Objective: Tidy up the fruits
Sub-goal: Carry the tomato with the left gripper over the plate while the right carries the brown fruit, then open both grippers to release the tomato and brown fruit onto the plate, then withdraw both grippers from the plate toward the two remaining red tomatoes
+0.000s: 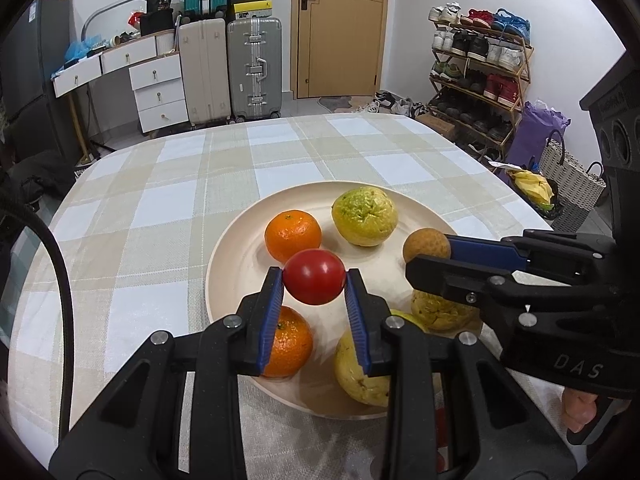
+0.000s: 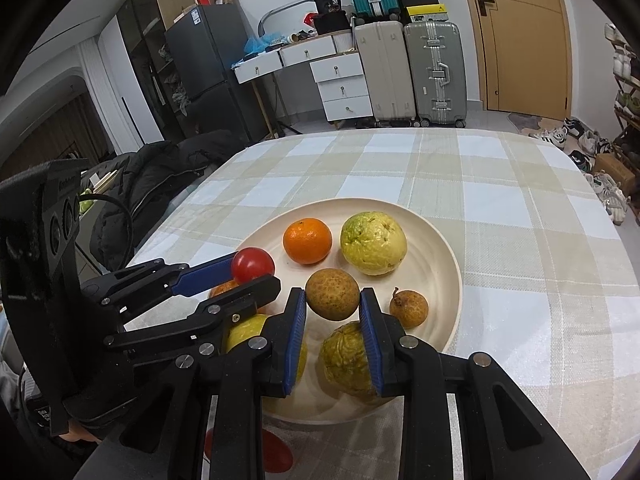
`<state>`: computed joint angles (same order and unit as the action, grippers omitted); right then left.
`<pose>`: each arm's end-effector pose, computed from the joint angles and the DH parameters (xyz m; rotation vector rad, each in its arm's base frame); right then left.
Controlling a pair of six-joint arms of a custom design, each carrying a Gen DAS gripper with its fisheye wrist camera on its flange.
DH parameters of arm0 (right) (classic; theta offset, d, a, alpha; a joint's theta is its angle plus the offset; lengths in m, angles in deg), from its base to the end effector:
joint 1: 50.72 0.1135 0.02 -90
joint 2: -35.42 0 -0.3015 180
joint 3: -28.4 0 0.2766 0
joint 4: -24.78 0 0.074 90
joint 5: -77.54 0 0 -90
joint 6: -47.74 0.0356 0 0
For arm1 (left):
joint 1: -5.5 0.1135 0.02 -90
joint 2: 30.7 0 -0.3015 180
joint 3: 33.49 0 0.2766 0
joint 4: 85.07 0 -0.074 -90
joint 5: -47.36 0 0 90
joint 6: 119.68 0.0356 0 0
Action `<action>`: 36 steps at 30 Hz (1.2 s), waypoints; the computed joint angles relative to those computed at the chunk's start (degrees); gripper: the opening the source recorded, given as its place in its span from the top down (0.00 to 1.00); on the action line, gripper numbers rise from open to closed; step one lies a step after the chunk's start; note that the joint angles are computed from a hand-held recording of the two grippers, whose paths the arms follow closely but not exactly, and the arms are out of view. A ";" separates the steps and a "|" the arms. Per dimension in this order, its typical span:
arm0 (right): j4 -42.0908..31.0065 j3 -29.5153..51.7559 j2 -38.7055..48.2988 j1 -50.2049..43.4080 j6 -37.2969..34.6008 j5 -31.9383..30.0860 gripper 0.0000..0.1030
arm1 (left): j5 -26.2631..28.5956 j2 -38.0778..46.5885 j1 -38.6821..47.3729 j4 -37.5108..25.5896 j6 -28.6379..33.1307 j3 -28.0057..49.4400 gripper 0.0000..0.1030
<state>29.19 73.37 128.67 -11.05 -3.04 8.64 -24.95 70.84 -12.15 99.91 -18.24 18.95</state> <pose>0.2379 0.1807 0.1338 0.1721 2.2841 0.2893 0.3197 -0.1131 0.1247 0.7328 2.2140 -0.4149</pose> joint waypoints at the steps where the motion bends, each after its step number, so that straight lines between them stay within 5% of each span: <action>1: -0.10 -0.10 -0.21 0.07 0.11 0.12 0.66 | 0.70 -0.08 0.34 -0.36 -0.18 0.09 0.72; 6: -3.02 -0.64 -2.34 2.56 1.55 5.98 0.51 | 3.56 -1.92 2.27 -1.96 -0.81 -0.33 0.65; 9: -3.81 -1.85 -4.32 4.12 2.75 8.06 0.39 | 4.20 -4.68 3.43 -0.80 -1.26 -2.58 0.37; 11: -3.83 -3.05 -5.81 5.35 3.54 9.67 0.18 | 3.07 -7.01 4.11 1.29 -1.73 -4.84 0.18; 17: -6.48 -4.92 -9.69 8.60 5.42 13.56 0.00 | 5.59 -11.57 7.77 0.79 -0.98 -8.50 0.07; 19: -7.31 -5.29 -10.67 9.55 6.24 14.11 0.00 | 6.80 -13.48 9.11 1.80 -0.73 -10.58 0.01; 36: -17.19 -4.75 -10.19 20.17 16.94 21.67 0.00 | 11.40 -25.01 16.40 -3.92 5.72 -19.36 0.01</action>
<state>12.01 68.61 118.48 9.12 13.90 30.31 -13.55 45.83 4.25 96.00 -12.52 -0.41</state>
